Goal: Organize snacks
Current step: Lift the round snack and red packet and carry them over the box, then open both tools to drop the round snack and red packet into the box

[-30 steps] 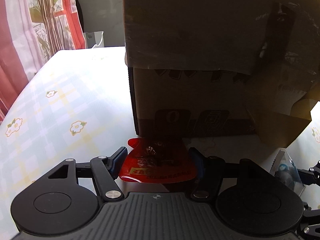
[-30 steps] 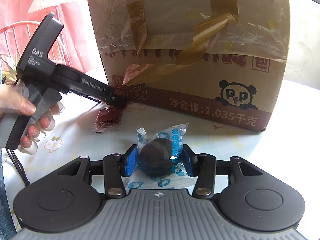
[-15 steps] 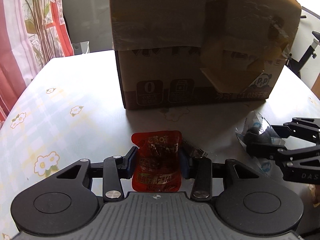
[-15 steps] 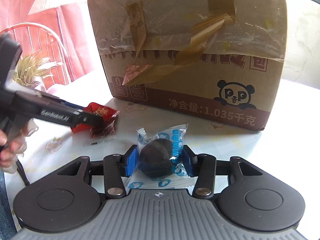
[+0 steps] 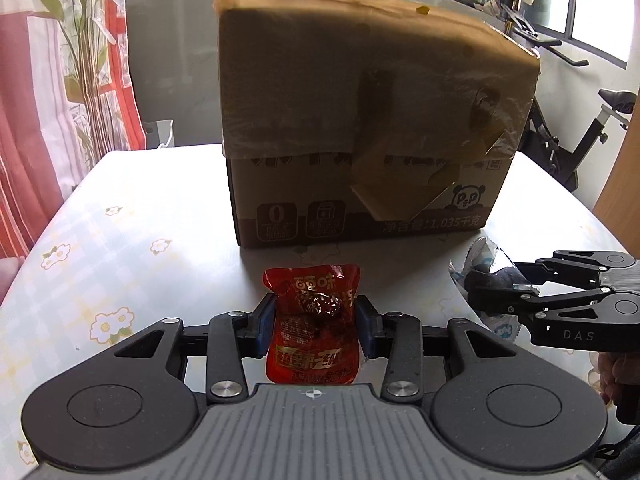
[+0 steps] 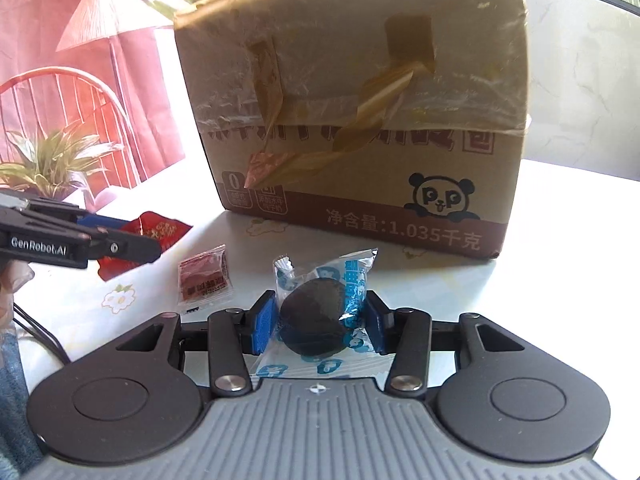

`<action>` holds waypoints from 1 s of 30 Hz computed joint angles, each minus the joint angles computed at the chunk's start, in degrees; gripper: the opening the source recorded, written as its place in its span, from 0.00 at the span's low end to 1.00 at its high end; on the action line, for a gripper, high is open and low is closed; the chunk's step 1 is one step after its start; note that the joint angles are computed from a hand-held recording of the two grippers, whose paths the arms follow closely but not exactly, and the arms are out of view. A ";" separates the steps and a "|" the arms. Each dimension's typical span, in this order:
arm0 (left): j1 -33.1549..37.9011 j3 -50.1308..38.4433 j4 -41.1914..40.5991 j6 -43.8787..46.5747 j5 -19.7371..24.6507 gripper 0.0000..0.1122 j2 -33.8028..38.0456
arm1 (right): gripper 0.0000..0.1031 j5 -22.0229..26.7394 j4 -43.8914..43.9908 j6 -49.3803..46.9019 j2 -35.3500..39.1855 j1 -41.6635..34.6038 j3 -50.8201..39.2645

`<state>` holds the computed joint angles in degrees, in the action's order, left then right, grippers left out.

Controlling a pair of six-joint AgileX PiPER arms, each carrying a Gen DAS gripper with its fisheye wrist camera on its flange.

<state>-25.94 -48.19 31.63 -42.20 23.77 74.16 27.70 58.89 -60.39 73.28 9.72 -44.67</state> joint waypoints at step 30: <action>7.33 -61.16 -13.87 24.52 12.44 0.39 31.03 | 0.47 14.33 -36.50 31.56 32.01 6.18 -69.83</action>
<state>-18.61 -109.35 17.76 -17.69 36.21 105.19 42.03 22.38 -28.83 105.29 15.89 -114.50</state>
